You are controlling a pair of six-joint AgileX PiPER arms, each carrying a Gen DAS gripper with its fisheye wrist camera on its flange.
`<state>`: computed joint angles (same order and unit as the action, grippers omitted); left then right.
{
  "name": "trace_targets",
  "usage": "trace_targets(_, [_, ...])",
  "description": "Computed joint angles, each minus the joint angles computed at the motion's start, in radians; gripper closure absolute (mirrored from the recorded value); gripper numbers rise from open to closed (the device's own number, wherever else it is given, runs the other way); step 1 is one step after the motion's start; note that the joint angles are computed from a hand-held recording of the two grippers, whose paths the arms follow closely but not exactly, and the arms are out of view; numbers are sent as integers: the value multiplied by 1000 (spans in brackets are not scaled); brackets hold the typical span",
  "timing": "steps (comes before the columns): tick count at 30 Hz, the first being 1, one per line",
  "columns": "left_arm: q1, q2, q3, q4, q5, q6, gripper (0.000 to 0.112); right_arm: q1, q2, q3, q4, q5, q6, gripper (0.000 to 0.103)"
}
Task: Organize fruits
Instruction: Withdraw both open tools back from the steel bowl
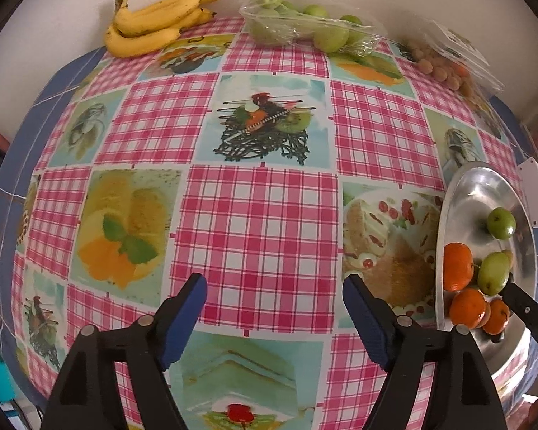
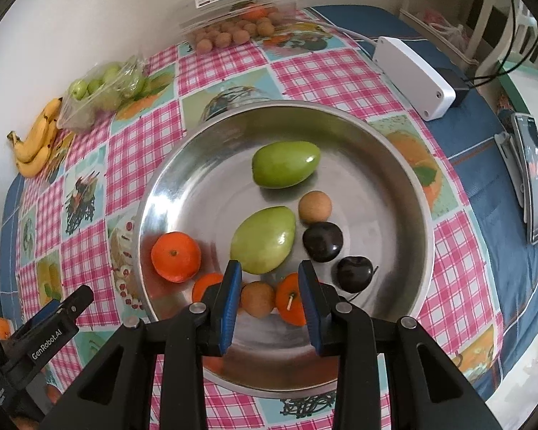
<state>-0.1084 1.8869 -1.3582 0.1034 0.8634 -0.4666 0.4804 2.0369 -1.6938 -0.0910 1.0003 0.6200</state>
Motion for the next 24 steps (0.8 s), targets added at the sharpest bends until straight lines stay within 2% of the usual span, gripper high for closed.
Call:
trace_targets(2, [0,1,0,9,1,-4,30,2,1,-2,-3,4,-1,70])
trace_targets(4, [-4,4,-2,26,5,-14,23,4,6,-9,-7,10,-2,70])
trace_targets(5, [-4,7,-4,37,7,-19,15,6,6,-10,-11,12,1,69])
trace_targets(6, [-7,9,-4,54,10,-30,11,8,9,-11,-16,16,5,60])
trace_targets(7, [-8,8,0,65,10,-37,11,9,11,-12,-21,20,11,43])
trace_targets(8, [-9,8,1,73,11,-42,11,12,22,-23,-26,24,18,36])
trace_targets(12, [-12,13,4,97,17,-57,9,11,20,-15,-27,19,14,33])
trace_targets(15, [-16,17,4,110,24,-62,9,13,33,-27,-25,25,8,24])
trace_targets(19, [-21,17,11,133,22,-79,9,12,41,-34,-22,24,-3,22])
trace_targets(20, [-21,17,11,139,20,-83,9,12,43,-35,-21,22,-6,19])
trace_targets(22, [-20,14,14,151,13,-92,9,12,40,-31,-21,20,-9,1])
trace_targets(24, [-10,13,14,134,3,-75,9,14,37,-30,-30,22,-5,1])
